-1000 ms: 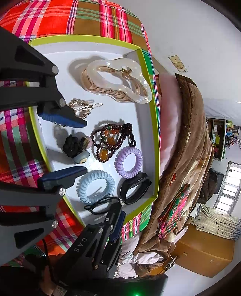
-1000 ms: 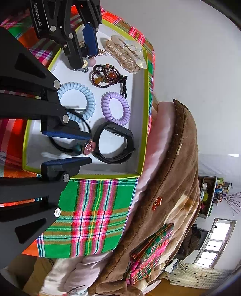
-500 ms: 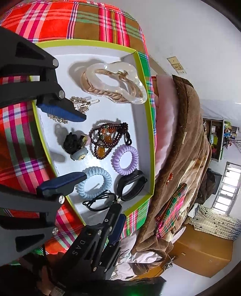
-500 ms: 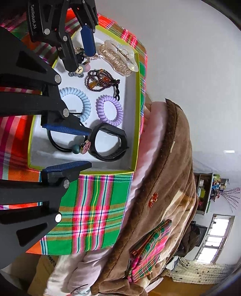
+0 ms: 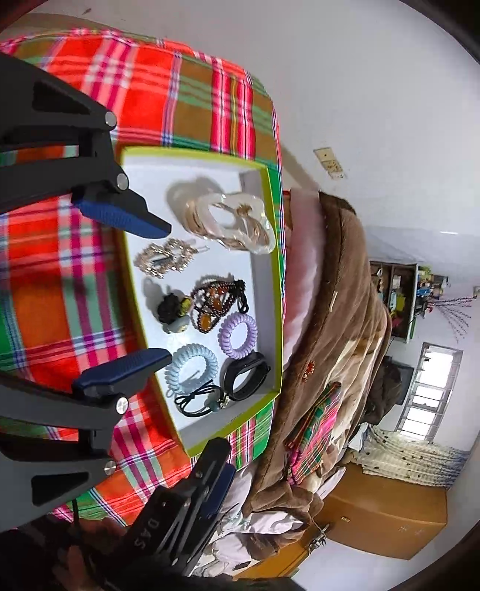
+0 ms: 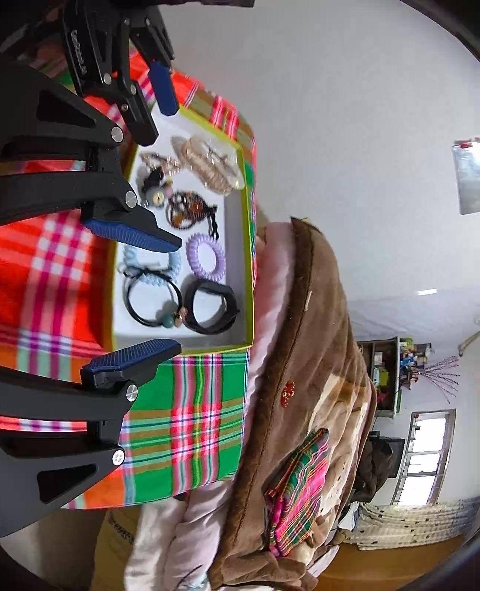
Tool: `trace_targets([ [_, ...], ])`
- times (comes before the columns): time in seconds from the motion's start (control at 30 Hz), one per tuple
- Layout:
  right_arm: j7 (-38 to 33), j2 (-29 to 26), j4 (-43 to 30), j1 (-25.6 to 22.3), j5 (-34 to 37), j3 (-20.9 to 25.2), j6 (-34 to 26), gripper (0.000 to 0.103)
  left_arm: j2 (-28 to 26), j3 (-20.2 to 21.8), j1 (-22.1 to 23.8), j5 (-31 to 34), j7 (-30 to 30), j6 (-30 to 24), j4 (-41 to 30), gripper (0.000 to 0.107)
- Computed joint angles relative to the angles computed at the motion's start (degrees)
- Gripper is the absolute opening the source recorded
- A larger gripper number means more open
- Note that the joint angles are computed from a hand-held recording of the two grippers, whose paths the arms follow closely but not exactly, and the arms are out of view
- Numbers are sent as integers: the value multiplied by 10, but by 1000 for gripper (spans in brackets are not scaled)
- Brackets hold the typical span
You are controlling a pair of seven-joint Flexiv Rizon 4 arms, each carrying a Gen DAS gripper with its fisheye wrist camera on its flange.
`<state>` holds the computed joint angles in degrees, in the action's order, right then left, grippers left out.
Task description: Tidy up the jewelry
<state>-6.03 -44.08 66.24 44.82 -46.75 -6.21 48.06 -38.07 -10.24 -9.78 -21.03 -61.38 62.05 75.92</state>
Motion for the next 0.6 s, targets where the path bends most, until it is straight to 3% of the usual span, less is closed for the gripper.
trace_targets([
  [0.13,37,16,27,16,-24,-8,18,50,22,1,1,0,-4,36,41,64],
  [0.6,97,36,55,55,-80,13,-60,50,83,14,-3,19,-31,148,153,64],
])
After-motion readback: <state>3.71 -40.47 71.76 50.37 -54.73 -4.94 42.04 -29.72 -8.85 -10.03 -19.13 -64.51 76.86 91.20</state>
